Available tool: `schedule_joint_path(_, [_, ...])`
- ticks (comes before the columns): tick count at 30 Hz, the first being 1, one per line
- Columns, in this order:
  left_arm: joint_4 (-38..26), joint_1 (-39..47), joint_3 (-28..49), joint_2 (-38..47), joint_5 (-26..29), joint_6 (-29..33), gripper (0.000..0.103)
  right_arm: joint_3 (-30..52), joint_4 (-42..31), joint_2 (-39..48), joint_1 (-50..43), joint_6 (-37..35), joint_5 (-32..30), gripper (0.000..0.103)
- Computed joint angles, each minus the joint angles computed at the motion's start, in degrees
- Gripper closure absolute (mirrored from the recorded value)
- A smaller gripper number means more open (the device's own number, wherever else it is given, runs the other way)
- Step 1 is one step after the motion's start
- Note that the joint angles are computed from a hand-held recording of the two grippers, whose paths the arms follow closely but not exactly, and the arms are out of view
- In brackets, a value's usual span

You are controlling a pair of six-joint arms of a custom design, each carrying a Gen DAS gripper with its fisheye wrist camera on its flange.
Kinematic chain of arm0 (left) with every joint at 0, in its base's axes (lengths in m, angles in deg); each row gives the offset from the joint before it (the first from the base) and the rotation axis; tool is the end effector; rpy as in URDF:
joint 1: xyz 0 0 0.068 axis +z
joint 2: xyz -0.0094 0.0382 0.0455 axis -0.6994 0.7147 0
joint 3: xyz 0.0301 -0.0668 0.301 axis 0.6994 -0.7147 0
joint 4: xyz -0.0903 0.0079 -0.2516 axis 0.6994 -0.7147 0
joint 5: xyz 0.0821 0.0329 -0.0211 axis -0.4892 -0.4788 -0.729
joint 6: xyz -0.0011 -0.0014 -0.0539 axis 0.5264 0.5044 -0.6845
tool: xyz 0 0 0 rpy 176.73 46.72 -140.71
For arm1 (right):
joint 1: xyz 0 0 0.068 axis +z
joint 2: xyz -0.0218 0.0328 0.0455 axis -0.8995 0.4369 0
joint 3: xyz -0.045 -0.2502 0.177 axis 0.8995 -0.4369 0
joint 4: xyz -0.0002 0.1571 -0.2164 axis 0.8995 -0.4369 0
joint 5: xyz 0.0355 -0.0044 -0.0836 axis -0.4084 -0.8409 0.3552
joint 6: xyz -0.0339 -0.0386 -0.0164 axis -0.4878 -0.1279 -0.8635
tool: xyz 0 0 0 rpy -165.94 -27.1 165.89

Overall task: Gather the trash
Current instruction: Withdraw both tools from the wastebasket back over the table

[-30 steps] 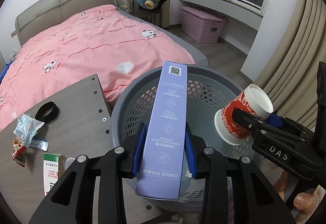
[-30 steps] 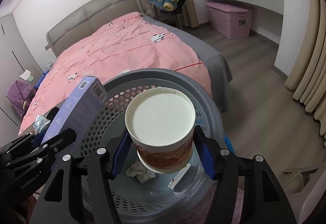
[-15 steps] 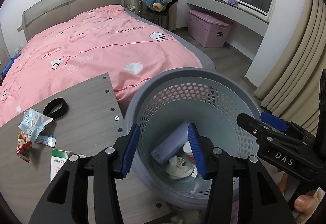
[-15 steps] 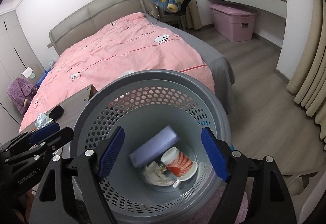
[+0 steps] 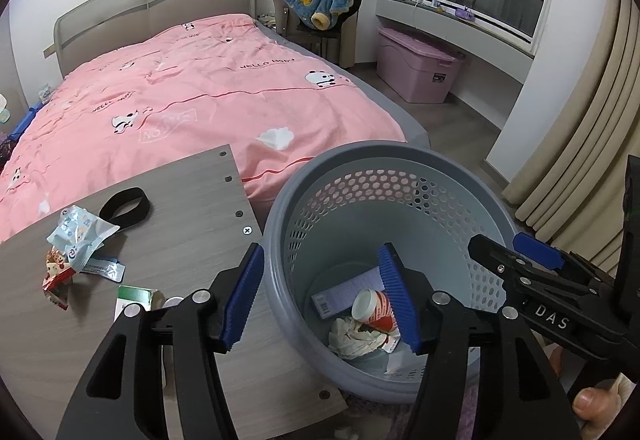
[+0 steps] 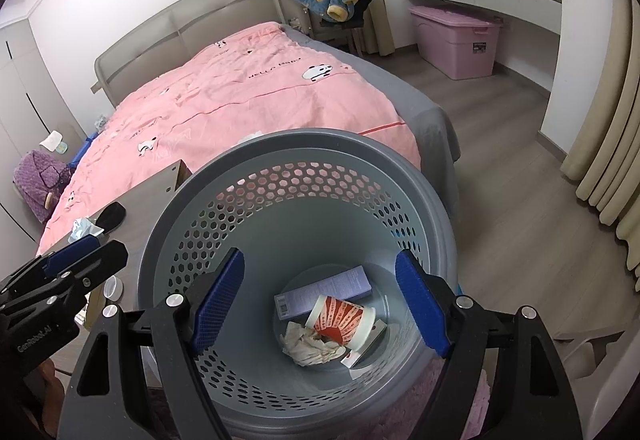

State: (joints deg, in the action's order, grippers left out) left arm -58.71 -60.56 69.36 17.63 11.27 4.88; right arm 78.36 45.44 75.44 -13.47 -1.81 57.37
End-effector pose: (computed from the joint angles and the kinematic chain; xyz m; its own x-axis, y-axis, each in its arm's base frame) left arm 0.3033 -0.0955 0.1222 -0.6718 0.3433 -0.6563 0.5008 0.8634 -0.0610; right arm 0.2248 0.2419 0.0944 -0.6384 0.4281 -0.6397 0.3557 0.9011 0.2481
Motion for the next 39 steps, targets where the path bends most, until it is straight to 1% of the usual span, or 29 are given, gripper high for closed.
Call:
schedule_joint_path(9, [0.25, 1.67, -1.40, -1.25, 1.34, 0.85, 0.043, 1.66, -3.14, 0.35, 2.49, 2.69, 1.67, 0.024])
schedule_joint_path(18, [1.79, 5.51, -5.03, -4.61, 3.12, 1.94, 0.041, 4.48, -5.78, 1.17, 5.20, 3.62, 3.32, 0.021])
schedule_joint_path(27, [2.29, 12.28, -8.21, -7.41, 5.67, 4.46, 0.040, 8.12, -6.82, 3.30, 7.85, 3.69, 3.61, 0.020])
schedule_joint_path(32, [2.70, 17.04, -9.69, -9.12, 7.60, 6.08, 0.040, 11.79, -8.06, 4.89, 9.20, 2.55, 3.85, 0.020])
schedule_joint_path(39, [2.66, 25.84, -10.42, -8.78, 10.62, 9.56, 0.040, 18.29, -9.97, 8.43, 11.19, -0.15, 3.59, 0.020])
